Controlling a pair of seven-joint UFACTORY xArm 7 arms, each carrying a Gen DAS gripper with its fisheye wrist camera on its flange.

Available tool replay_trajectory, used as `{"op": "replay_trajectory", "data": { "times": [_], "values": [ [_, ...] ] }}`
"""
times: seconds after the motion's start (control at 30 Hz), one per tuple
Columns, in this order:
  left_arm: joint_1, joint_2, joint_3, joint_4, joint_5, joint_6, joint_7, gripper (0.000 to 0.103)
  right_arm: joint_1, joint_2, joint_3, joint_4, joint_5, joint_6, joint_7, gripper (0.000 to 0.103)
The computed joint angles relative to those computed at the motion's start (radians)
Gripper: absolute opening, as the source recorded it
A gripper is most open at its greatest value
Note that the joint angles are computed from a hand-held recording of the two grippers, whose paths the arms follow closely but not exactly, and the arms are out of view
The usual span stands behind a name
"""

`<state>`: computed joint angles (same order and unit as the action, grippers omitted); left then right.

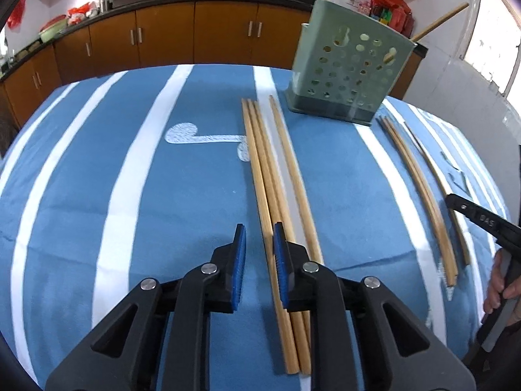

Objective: Organize utensils
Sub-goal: 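Close the left tool on another chopstick while the right tool grasps a chopstick too, then raise the left tool's chopstick upright over the basket while the right tool carries its own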

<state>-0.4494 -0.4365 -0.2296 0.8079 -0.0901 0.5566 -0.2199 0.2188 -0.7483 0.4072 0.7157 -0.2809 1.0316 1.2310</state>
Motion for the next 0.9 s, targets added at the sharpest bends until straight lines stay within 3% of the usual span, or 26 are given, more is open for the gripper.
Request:
{"op": "replay_trajectory", "data": {
  "times": [0.1,0.43,0.67,0.9],
  "values": [
    [0.032,0.009,-0.014,0.004,0.039,0.001,-0.032,0.011,0.001,0.002,0.001,0.003,-0.003,0.004,-0.003,0.008],
    [0.050,0.007,-0.037,0.002,0.116,-0.007,-0.070,0.011,0.010,0.001,0.005,0.003,-0.006,0.002,-0.022,0.012],
    [0.093,0.059,-0.011,0.043,0.114,-0.018,-0.150,0.008,-0.011,0.018,-0.002,0.007,-0.033,-0.011,-0.032,0.008],
    [0.093,0.074,0.012,0.037,0.102,-0.061,-0.122,0.008,-0.037,0.034,0.009,0.010,-0.082,-0.008,-0.028,0.008]
  ]
}}
